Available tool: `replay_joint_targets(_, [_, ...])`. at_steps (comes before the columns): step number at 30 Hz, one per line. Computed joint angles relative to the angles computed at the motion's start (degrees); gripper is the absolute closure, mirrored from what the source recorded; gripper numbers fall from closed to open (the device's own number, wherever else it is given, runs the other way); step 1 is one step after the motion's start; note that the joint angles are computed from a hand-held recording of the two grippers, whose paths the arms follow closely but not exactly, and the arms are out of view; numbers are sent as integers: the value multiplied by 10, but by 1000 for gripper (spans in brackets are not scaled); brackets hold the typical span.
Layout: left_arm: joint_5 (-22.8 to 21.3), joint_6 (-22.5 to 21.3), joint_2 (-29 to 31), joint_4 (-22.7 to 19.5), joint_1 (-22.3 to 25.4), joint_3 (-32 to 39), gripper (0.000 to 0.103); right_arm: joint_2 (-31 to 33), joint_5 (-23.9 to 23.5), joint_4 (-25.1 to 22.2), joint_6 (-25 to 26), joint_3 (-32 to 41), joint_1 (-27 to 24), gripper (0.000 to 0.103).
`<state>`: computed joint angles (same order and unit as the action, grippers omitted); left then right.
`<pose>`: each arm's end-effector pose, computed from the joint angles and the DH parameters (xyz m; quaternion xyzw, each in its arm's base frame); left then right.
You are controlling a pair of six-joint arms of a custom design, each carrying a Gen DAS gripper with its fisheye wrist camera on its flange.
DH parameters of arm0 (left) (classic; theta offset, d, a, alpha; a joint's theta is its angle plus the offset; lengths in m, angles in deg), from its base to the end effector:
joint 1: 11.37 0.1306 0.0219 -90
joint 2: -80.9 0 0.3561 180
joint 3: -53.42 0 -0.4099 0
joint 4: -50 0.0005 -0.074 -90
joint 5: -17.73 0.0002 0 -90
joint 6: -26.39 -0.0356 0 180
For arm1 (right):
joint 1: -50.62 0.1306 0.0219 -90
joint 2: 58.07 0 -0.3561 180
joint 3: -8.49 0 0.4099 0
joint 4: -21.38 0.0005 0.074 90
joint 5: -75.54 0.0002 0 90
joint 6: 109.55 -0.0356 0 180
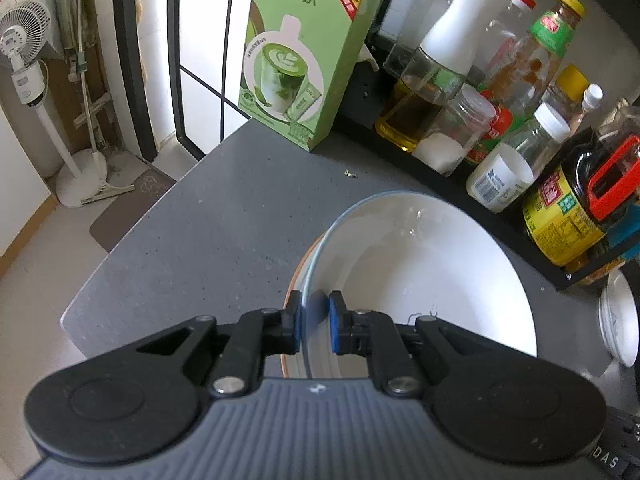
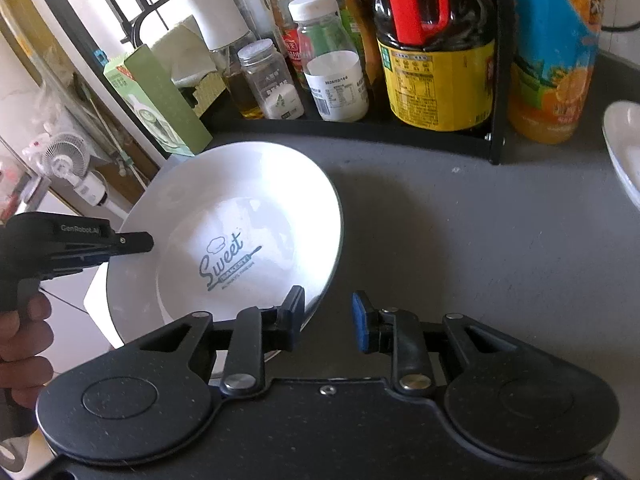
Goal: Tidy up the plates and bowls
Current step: 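Lower the 'Sweet' plate onto the flower-pattern plate, then open the right gripper to release the 'Sweet' plate, then move the right gripper to the small white 'BAKERY' plate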
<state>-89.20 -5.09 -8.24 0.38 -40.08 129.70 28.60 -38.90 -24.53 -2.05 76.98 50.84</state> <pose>0.4177 -0.2175 0.2861 -0.2798 0.9232 -0.0484 0.2589 0.4369 0.0159 0.2624 -0.1936 0.9338 0.1710 0.2476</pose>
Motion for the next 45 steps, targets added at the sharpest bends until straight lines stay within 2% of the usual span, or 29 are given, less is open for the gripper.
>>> replay_joint_targets(3, [7, -8, 3, -19, 2, 10, 90, 0, 2, 2, -1, -3, 2, 76])
replay_joint_targets(4, [-8, -3, 4, -31, -1, 15, 86, 0, -7, 2, -1, -3, 1, 72])
replay_joint_targets(6, [-36, -4, 3, -44, -6, 19, 84, 0, 0, 2, -6, -5, 4, 71])
replay_joint_targets(9, [-18, -11, -6, -34, -3, 12, 84, -2, -2, 10, -6, -10, 7, 68])
replay_joint_targets(16, [-35, -1, 1, -64, -12, 28, 82, -9, -9, 13, -8, -11, 2, 65])
replay_joint_targets(18, [-53, 5, 6, -77, -19, 42, 73, -12, -30, 8, 0, -10, -8, 62])
replay_joint_targets(20, [-70, 12, 6, -73, -28, 50, 47, -18, -48, 8, 11, -9, -19, 53])
replay_joint_targets(23, [-95, 13, 10, -63, -43, 64, 23, -22, -69, 2, 30, -5, -35, 49])
replay_joint_targets(24, [-103, 14, 16, -67, -49, 73, 22, -22, -80, -3, 39, -1, -42, 47])
replay_joint_targets(27, [-108, 10, 39, -89, -61, 105, 21, -31, -102, 5, 53, -4, -61, 33])
replay_joint_targets(29, [-108, 12, 52, -101, -69, 124, 21, -36, -118, 11, 61, -5, -75, 18])
replay_joint_targets(32, [-121, 28, 77, -139, -83, 157, 21, -34, -136, 12, 69, -1, -99, 4])
replay_joint_targets(35, [-124, 37, 88, -141, -97, 173, 21, -20, -152, -1, 75, 11, -125, 4])
replay_joint_targets(40, [-129, 34, 116, -148, -118, 211, 21, -12, -174, 5, 75, 15, -169, 0])
replay_joint_targets(41, [-132, 35, 123, -149, -122, 220, 19, -7, -178, 4, 75, 20, -179, 0])
replay_joint_targets(44, [-137, 35, 137, -142, -131, 239, 7, 3, -182, 14, 67, 27, -200, 0])
replay_joint_targets(45, [-137, 34, 143, -140, -133, 247, 6, 5, -179, 22, 62, 28, -206, 0])
